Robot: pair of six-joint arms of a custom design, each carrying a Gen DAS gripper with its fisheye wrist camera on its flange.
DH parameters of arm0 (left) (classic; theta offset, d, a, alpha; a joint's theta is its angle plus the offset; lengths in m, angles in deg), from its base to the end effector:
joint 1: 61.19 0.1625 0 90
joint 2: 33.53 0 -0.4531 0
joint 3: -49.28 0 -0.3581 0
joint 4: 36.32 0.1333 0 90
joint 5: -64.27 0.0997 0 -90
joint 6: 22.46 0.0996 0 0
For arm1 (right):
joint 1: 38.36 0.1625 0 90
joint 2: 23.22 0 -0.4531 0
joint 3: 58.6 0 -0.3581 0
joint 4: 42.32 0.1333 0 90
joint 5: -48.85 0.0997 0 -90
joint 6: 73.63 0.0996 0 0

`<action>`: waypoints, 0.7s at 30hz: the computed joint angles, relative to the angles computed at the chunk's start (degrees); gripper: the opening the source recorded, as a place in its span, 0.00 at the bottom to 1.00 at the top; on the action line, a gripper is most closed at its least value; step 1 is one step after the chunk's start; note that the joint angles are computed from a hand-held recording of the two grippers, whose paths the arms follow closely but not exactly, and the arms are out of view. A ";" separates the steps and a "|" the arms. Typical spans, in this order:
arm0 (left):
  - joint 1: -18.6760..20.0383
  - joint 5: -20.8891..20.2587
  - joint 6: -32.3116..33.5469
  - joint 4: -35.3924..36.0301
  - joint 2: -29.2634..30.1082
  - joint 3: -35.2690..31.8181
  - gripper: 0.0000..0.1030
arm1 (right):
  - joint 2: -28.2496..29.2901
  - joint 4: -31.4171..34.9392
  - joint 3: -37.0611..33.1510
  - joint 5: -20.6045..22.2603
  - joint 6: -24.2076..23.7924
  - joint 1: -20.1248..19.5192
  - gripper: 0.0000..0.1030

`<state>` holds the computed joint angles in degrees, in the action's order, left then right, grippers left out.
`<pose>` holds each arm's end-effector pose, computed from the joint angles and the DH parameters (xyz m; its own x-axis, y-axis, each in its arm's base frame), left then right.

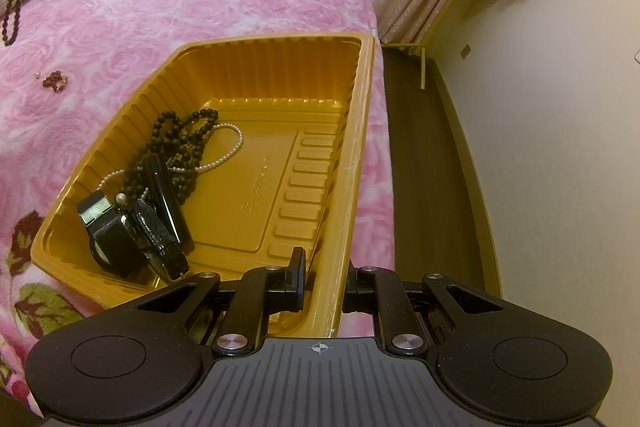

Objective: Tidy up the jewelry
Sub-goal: 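Lift the brown bead strand with the left tool and lower it into the tray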

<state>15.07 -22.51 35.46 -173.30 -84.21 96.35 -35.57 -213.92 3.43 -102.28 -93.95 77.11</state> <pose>-0.0514 -0.7952 0.5495 -0.3928 0.6261 -0.6736 0.9106 0.1623 -0.3801 0.3789 -0.6883 -0.0017 -0.4687 -0.0688 0.8807 -0.5628 0.7917 -0.2377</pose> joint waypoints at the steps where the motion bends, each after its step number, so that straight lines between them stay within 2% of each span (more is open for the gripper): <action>1: -0.08 -0.46 0.05 0.33 -0.14 0.37 0.05 | -0.03 -0.06 0.05 0.04 0.04 0.00 0.14; 11: -1.20 -3.31 -0.60 2.69 -1.08 6.98 0.05 | -0.10 -0.05 0.09 0.23 -0.33 0.13 0.14; 21: -4.17 -9.60 -2.34 5.17 -0.39 10.85 0.05 | -0.41 0.02 0.51 0.36 -0.26 0.15 0.14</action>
<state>10.90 -32.10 33.13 -168.13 -84.60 107.20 -35.98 -213.90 3.94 -101.92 -94.21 77.26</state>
